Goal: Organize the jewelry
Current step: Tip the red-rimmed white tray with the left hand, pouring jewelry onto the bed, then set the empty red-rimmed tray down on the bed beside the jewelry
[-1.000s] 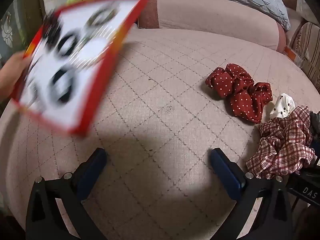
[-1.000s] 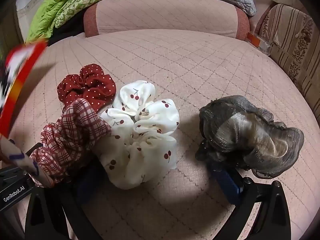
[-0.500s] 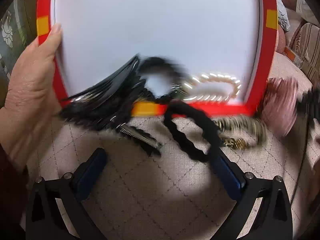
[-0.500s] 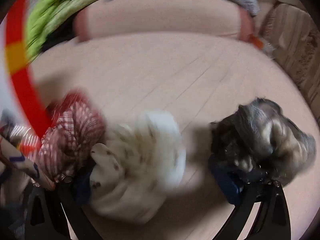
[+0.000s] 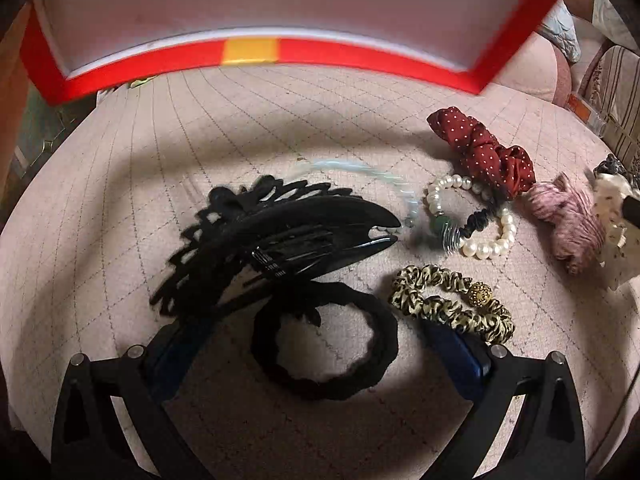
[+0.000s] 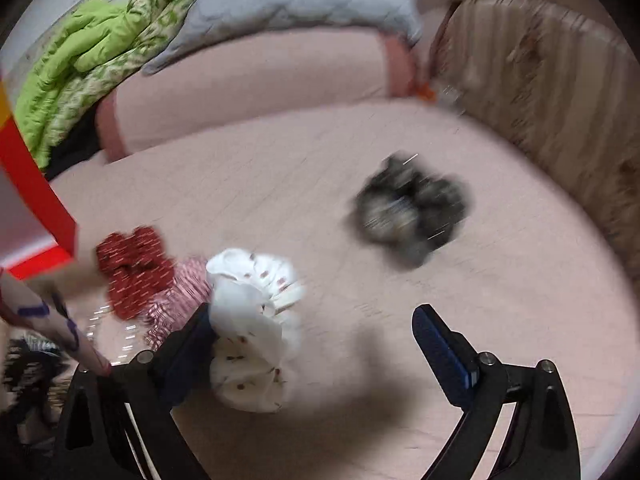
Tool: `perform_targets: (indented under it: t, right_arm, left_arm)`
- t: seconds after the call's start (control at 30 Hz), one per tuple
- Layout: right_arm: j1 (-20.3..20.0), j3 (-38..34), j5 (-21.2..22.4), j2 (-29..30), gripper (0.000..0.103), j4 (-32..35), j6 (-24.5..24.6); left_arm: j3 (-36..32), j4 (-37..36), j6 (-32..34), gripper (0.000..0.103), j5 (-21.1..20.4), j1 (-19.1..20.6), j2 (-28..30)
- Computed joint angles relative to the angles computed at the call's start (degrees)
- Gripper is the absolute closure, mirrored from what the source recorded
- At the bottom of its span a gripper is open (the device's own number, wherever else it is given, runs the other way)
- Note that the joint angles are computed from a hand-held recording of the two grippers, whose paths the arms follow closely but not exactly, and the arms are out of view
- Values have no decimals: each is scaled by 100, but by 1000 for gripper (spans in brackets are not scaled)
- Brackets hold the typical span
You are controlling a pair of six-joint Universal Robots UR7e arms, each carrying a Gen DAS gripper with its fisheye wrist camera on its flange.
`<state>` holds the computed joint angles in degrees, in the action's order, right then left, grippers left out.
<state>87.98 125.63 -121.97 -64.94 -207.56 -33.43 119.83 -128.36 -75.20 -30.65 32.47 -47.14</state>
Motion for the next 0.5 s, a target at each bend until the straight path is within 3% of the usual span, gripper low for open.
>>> perform_targets:
  t: [0.13,0.27,0.37,0.5]
  right_arm:
    - [-44,243,501,-362,4,-35,290]
    - [-19,455,1086,-723,4,225,117]
    - [-121,625,1695,-1084,4,858,98]
    - [-104,863,1813,-1186,4,980,91]
  left_arm:
    - [-190,-154,138,0,51,101,243]
    - [-332,-222,209,0,79,159,398]
    - [-180,-435,297,0,91,132,386]
    - [-173,-488,290,0,82,116,436]
